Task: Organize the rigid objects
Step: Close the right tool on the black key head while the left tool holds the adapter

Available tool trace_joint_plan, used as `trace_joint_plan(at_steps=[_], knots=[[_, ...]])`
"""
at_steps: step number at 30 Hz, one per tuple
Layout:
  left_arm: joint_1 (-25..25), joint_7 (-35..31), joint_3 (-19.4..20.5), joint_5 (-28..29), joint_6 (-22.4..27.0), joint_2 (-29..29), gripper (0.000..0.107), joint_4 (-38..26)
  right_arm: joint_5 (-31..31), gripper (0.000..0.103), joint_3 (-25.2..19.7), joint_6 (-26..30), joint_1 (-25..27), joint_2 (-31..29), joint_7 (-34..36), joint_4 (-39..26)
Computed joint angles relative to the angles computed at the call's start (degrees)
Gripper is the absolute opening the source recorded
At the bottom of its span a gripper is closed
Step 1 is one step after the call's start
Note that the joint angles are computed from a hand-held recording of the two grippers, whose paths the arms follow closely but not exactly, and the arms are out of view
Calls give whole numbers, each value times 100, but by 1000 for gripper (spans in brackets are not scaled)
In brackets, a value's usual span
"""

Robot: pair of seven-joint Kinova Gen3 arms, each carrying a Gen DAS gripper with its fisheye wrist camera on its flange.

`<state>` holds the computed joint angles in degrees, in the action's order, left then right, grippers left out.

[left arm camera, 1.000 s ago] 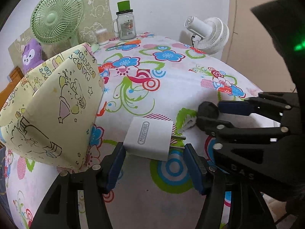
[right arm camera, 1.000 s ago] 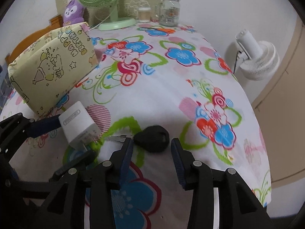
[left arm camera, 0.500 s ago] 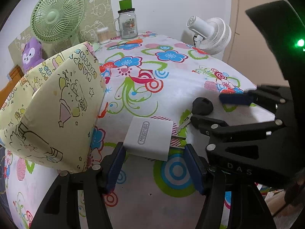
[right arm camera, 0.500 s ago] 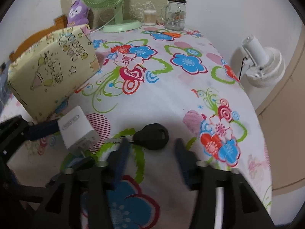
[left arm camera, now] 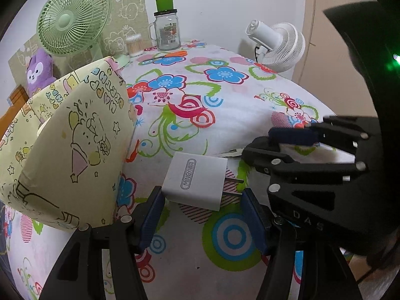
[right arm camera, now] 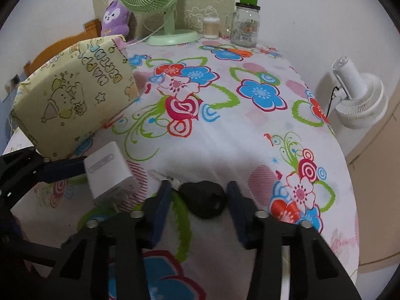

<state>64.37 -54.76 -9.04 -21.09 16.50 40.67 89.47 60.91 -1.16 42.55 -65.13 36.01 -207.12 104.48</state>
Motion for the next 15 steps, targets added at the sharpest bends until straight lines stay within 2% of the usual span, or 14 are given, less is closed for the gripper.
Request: trace_joint_plan(at_steps=[5, 10, 15], knots=[[17, -24, -26, -3, -57, -14, 64, 39, -153, 40, 19, 267, -166, 58, -347, -105], [-157, -215, 181, 88, -133, -128, 64, 136, -329, 40, -43, 442, -260, 3, -613, -126], [-208, -384, 267, 191, -225, -319, 64, 292, -485, 40, -121, 866, -393, -63, -713, -248]])
